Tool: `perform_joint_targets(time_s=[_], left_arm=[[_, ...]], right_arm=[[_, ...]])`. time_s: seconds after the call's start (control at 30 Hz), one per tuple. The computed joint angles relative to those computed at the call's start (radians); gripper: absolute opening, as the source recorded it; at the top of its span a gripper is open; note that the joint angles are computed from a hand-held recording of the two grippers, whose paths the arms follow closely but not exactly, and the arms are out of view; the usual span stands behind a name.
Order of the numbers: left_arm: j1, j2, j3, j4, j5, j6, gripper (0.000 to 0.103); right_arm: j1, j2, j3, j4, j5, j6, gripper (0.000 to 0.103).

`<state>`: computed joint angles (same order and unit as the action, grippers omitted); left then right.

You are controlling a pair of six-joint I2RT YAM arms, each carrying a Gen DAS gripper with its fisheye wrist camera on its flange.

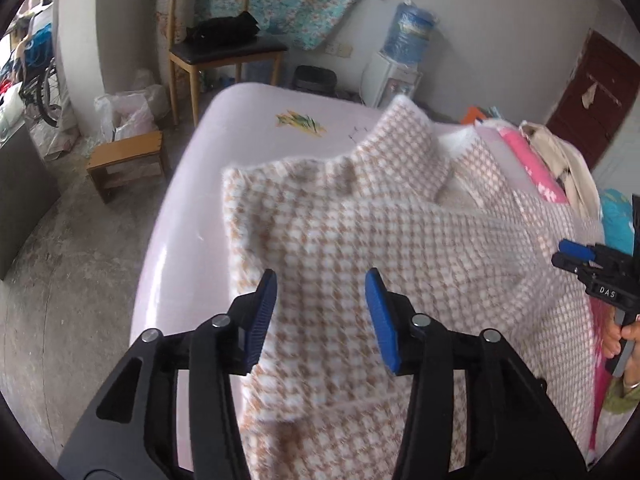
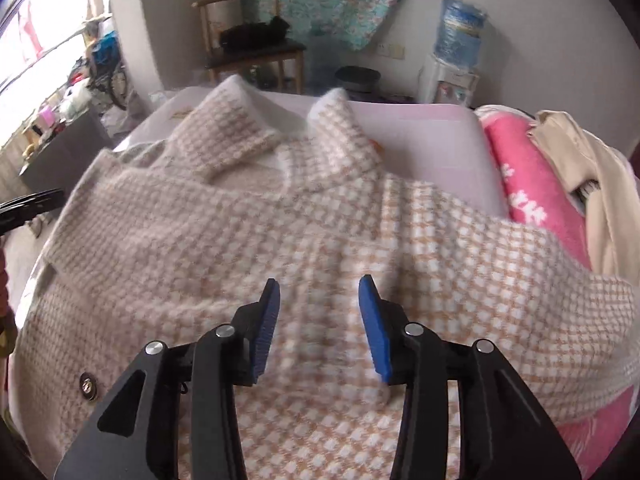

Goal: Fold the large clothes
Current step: 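Open both tools and release the coat fabric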

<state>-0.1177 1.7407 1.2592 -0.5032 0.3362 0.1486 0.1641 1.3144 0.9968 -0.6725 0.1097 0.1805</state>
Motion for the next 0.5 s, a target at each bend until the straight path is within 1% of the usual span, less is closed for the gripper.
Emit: perform_joint_targets(time_s=[0.03,0.07,0.1,0.13,0.17,0.23,0.27,0.33,0.4,0.43,0.47,0.5], left_arm=[[-0.024,0.006,-0.010,-0.013,-0.025,0.004,0.056],[-0.045,0.011,-0.030,-0.013,-0.060,0.007,0.064],[-0.064,0.018,-0.055,-0.002,-0.102,0.012,0.066],[-0.080,0.006,-0.100,0.042,-0.135,0.030,0.066],[-0.096,-0.027,-0.161,0.108,-0.165,0.053,0.068],[-0.114,-0.051,-0.202,0.144,-0.205,0.080,0.070],[-0.117,-0.052,-0.204,0.147,-0.211,0.083,0.071],[-0.105,-0.037,-0.183,0.128,-0.181,0.068,0.075],[-0.099,-0.025,-0.170,0.122,-0.152,0.055,0.085],[-0.110,-0.024,-0.175,0.133,-0.172,0.050,0.085],[-0.126,-0.025,-0.186,0.150,-0.196,0.049,0.088],[-0.140,-0.028,-0.200,0.170,-0.217,0.050,0.091]], right_arm=[[0.012,0.013,-0.006,-0.003,-0.018,-0.001,0.044],[0.018,0.035,-0.009,-0.019,-0.030,0.000,0.046],[0.024,0.079,-0.006,-0.036,-0.032,0.009,0.047],[0.022,0.096,-0.026,-0.029,-0.034,0.016,0.047],[0.023,0.062,-0.062,0.007,-0.028,0.003,0.048],[0.032,0.063,-0.038,-0.042,0.000,0.008,0.049],[0.035,0.065,-0.018,-0.075,0.011,0.028,0.049],[0.043,0.062,0.015,-0.107,0.021,0.048,0.049],[0.053,0.058,0.036,-0.103,0.031,0.055,0.051],[0.055,0.063,0.044,-0.091,0.032,0.058,0.051],[0.056,0.063,0.041,-0.070,0.027,0.066,0.055],[0.063,0.072,0.033,-0.039,0.024,0.077,0.062]])
